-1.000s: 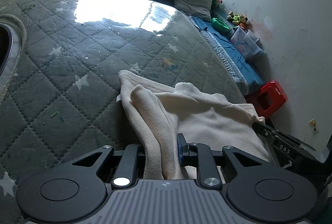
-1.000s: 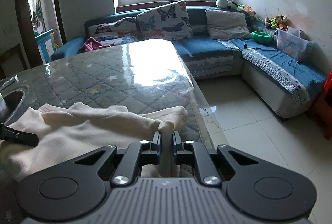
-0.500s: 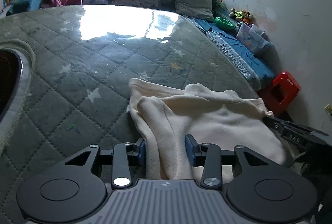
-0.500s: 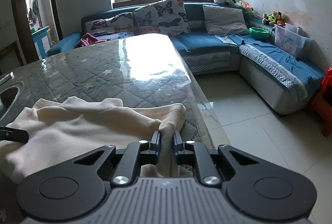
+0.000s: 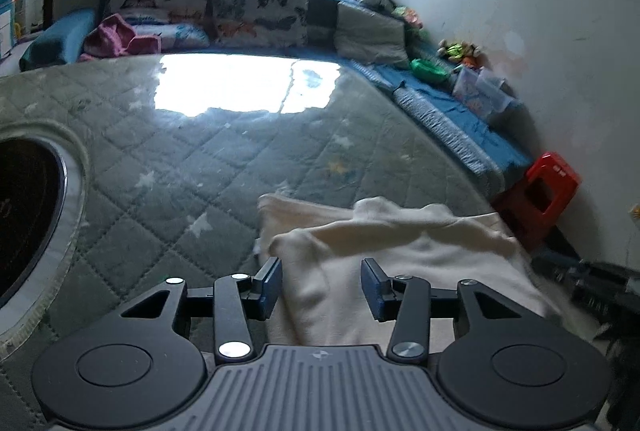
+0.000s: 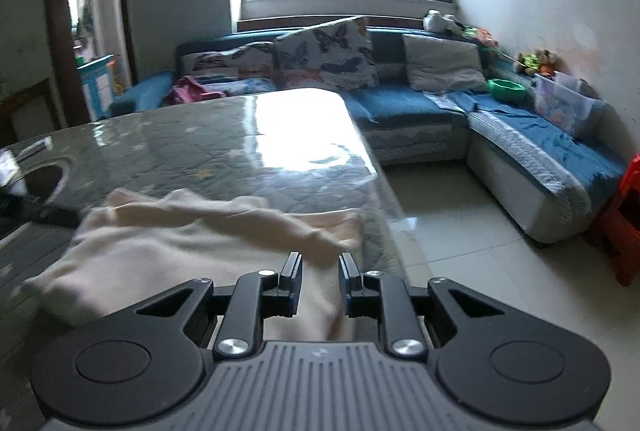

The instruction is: Fold clothes

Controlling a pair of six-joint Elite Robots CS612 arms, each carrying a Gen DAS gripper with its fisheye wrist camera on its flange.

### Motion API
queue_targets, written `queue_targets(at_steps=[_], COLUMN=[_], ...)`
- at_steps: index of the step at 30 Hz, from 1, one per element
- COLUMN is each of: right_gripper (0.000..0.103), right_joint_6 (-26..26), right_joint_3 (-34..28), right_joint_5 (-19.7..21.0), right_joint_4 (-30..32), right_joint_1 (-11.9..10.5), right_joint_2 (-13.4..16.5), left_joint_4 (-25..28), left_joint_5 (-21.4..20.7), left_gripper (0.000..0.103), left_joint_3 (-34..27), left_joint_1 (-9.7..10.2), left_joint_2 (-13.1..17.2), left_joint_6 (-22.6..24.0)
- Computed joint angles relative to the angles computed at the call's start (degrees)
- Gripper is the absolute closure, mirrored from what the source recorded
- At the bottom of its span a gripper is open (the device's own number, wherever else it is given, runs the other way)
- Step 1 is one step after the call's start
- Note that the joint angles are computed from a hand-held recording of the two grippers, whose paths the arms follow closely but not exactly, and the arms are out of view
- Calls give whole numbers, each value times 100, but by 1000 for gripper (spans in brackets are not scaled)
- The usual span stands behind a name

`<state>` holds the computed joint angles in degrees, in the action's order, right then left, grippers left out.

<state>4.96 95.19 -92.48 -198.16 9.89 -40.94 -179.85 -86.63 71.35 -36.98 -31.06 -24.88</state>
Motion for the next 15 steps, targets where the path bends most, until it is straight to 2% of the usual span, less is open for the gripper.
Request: queue_targets(at_steps=[2, 7, 15], right_gripper=[85, 85, 85], right_joint_6=[-28, -68, -67], right_joint_3=[90, 207, 182], right_joint_5=[141, 220, 323], right_joint_4=[-87, -63, 143], right_joint_1=[16, 53, 11], right_joint_2=[-34, -44, -85], left_joint_4=[-155, -140, 51], left_joint_5=[-163, -494, -612], left_gripper=[58, 58, 59], left_joint_3=[38, 18, -1], left_joint_1=[-14, -57, -72], left_joint_2=[-1, 45, 101], left_joint_6=[143, 429, 609])
